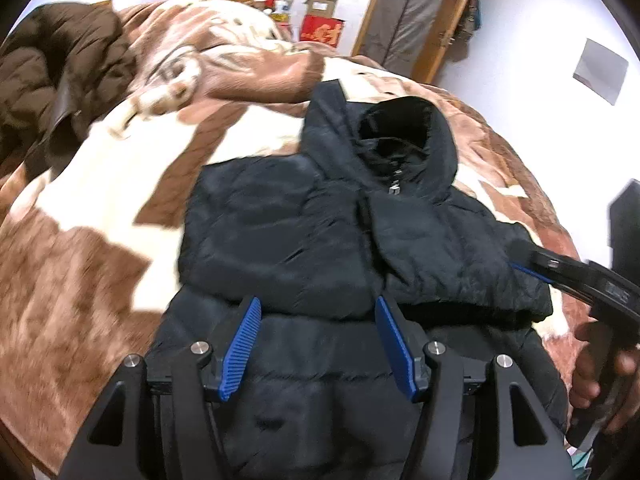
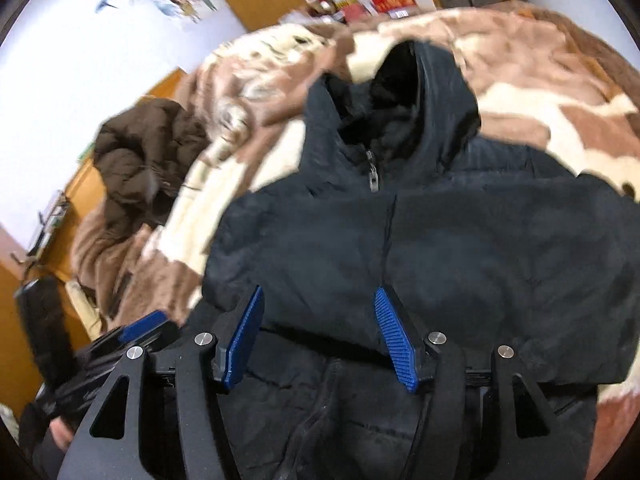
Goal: Fold large clothes
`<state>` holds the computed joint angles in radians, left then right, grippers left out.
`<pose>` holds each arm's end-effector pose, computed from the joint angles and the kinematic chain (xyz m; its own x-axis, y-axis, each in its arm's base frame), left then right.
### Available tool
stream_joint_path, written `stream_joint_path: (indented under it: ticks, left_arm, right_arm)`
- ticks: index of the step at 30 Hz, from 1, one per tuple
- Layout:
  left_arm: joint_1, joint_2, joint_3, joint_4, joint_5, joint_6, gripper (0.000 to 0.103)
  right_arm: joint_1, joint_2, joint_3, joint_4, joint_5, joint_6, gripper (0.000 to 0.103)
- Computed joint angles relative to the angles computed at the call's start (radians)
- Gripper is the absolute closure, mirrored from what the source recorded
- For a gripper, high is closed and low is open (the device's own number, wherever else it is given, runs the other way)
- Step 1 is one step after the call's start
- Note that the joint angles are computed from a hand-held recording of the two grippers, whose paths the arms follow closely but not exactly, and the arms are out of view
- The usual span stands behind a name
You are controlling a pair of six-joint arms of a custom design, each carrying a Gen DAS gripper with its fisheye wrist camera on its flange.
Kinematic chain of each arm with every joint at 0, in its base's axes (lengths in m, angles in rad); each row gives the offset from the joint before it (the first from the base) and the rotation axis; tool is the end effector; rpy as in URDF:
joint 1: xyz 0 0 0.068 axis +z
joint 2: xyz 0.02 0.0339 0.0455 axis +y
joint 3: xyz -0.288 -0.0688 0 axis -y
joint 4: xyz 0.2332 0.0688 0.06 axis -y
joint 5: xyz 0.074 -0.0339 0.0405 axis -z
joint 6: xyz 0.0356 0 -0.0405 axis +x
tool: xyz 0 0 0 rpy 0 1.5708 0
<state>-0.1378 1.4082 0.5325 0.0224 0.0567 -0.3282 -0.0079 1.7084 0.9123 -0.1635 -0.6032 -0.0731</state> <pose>0.2383 -0.0351 0.1745 -0.7626 -0.2191 -0.6086 -0.0758 0.9647 -0.2524 0.3249 0.0176 0.1895 -0.7935 -0.0539 -0.6062 -0.3780 0.8243 0.4214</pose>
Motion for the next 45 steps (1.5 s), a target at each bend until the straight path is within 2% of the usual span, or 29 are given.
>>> stream_joint_path:
  ticks: [3, 7, 10, 13, 17, 21, 26, 29, 32, 36, 39, 41, 45]
  left_arm:
    - [-0.054, 0.088, 0.069, 0.036, -0.004, -0.007, 0.041]
    - [-0.114, 0.245, 0.197, 0.047, -0.019, -0.014, 0.041]
    - [-0.163, 0.312, 0.270, 0.064, -0.028, -0.010, 0.041]
    - [-0.201, 0.383, 0.311, 0.114, -0.064, 0.008, 0.040]
    - [-0.192, 0.531, 0.380, 0.084, -0.130, 0.006, 0.040]
    - [-0.151, 0.580, 0.351, 0.145, -0.101, -0.004, 0.038]
    - [-0.145, 0.498, 0.354, 0.049, -0.088, -0.028, 0.041]
    - [-0.151, 0.410, 0.326, 0.080, -0.097, -0.015, 0.041]
    - [-0.162, 0.448, 0.412, 0.066, -0.142, 0.038, 0.041]
    - [-0.137, 0.656, 0.587, -0.027, -0.173, 0.074, 0.043]
    - [-0.111, 0.730, 0.567, 0.064, -0.139, 0.088, 0.043]
    - [-0.126, 0.743, 0.536, 0.130, -0.169, 0.105, 0.043]
    - [-0.143, 0.763, 0.545, 0.137, -0.195, 0.107, 0.043]
  right_arm:
    - [-0.105, -0.050, -0.042, 0.042, 0.012, -0.017, 0.044]
    - [-0.285, 0.024, -0.005, 0.039, 0.100, -0.044, 0.045]
    - [-0.367, 0.126, 0.055, 0.047, 0.154, -0.035, 0.064]
    - [-0.358, 0.205, 0.103, 0.038, 0.163, -0.050, 0.070]
    - [-0.292, 0.286, 0.120, 0.058, 0.206, -0.094, 0.071]
    - [-0.278, 0.348, 0.140, 0.077, 0.220, -0.120, 0.071]
    - [-0.301, 0.274, 0.133, 0.009, 0.221, -0.176, 0.071]
    - [-0.340, 0.208, 0.132, 0.029, 0.170, -0.170, 0.071]
    - [-0.340, 0.250, 0.228, 0.009, 0.198, -0.149, 0.071]
    - [-0.322, 0.386, 0.386, -0.040, 0.270, -0.121, 0.071]
    - [-0.295, 0.496, 0.479, -0.092, 0.310, -0.137, 0.071]
    - [-0.279, 0.536, 0.482, -0.069, 0.329, -0.144, 0.071]
    - [-0.256, 0.544, 0.439, 0.009, 0.372, -0.154, 0.071]
